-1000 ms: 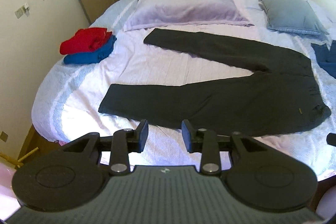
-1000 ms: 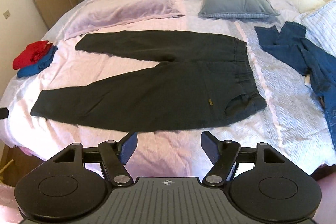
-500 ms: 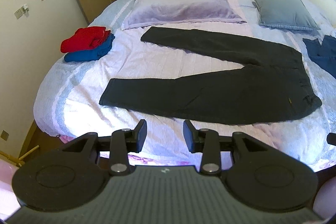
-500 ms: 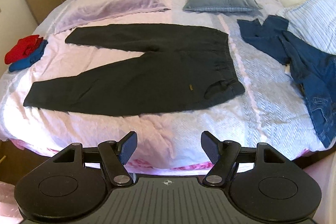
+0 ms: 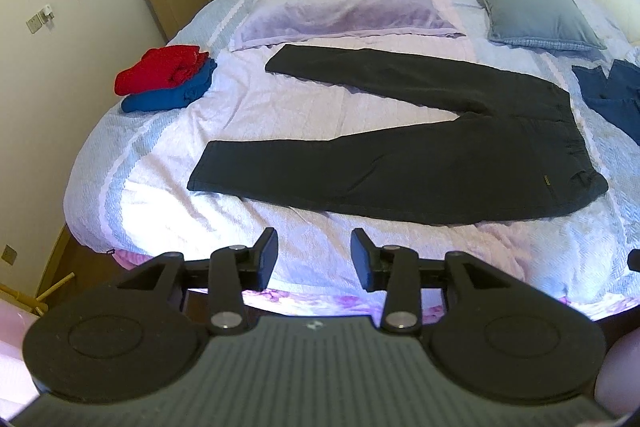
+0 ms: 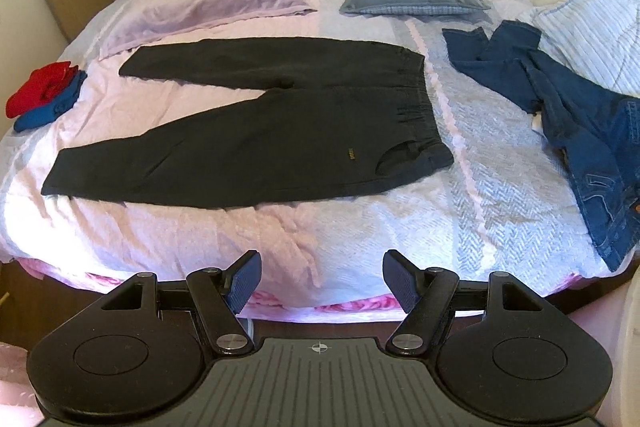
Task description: Fold clothes
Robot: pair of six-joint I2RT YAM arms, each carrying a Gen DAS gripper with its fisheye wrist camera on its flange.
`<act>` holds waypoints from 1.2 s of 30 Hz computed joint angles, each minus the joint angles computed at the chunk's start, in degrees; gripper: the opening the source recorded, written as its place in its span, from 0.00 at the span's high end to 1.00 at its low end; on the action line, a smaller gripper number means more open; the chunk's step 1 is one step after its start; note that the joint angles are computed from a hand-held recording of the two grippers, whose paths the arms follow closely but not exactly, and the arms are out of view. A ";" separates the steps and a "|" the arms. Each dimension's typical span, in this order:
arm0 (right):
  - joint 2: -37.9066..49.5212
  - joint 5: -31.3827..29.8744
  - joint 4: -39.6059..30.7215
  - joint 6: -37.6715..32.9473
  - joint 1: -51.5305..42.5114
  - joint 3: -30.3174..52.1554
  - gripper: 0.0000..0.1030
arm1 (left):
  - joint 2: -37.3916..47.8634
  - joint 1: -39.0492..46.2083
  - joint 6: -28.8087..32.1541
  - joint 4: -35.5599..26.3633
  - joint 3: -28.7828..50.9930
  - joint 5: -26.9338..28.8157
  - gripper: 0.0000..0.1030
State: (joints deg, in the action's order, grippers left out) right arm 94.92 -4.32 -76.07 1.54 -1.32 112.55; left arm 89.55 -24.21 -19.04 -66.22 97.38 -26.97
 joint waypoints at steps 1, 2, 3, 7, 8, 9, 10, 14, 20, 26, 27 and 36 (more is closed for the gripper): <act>-0.04 -0.15 -0.20 -0.13 -0.23 0.16 0.31 | -0.06 -0.09 0.01 -0.09 0.08 -0.10 0.65; -0.10 -0.27 -0.37 -0.25 -0.42 0.26 0.31 | -0.11 -0.17 0.04 -0.18 0.18 -0.18 0.65; -0.18 -0.34 -0.53 -0.37 -0.56 0.34 0.31 | -0.16 -0.25 0.07 -0.27 0.28 -0.26 0.65; -0.46 -0.51 -0.97 -0.75 -1.06 1.00 0.31 | -0.33 -0.67 0.46 -0.53 0.70 -0.62 0.65; -0.52 -0.51 -1.02 -0.77 -1.15 1.17 0.31 | -0.40 -0.85 0.44 -0.51 0.74 -0.72 0.65; -0.50 -0.41 -1.07 -0.70 -1.12 1.45 0.31 | -0.46 -1.04 0.41 -0.51 0.78 -0.83 0.65; -0.48 -0.31 -1.12 -0.66 -1.12 1.76 0.31 | -0.51 -1.23 0.44 -0.52 0.82 -0.93 0.65; -0.55 -0.40 -1.01 -0.72 -1.45 2.67 0.31 | -0.59 -1.73 0.86 -0.75 1.11 -1.38 0.65; -0.65 -1.28 -0.57 -0.79 -1.41 3.23 0.31 | -0.56 -2.43 0.59 -1.51 1.77 -2.70 0.65; -0.42 -1.98 -0.29 -0.95 -0.93 3.06 0.31 | -0.82 -2.49 -0.37 -2.71 1.92 -3.69 0.65; -0.44 -2.08 -0.12 -0.99 -0.86 2.94 0.31 | -0.91 -2.42 -0.51 -2.90 1.91 -3.81 0.65; 1.67 -1.93 0.20 -1.11 -0.28 4.45 0.31 | 1.26 -0.24 0.58 -2.31 3.48 -2.49 0.64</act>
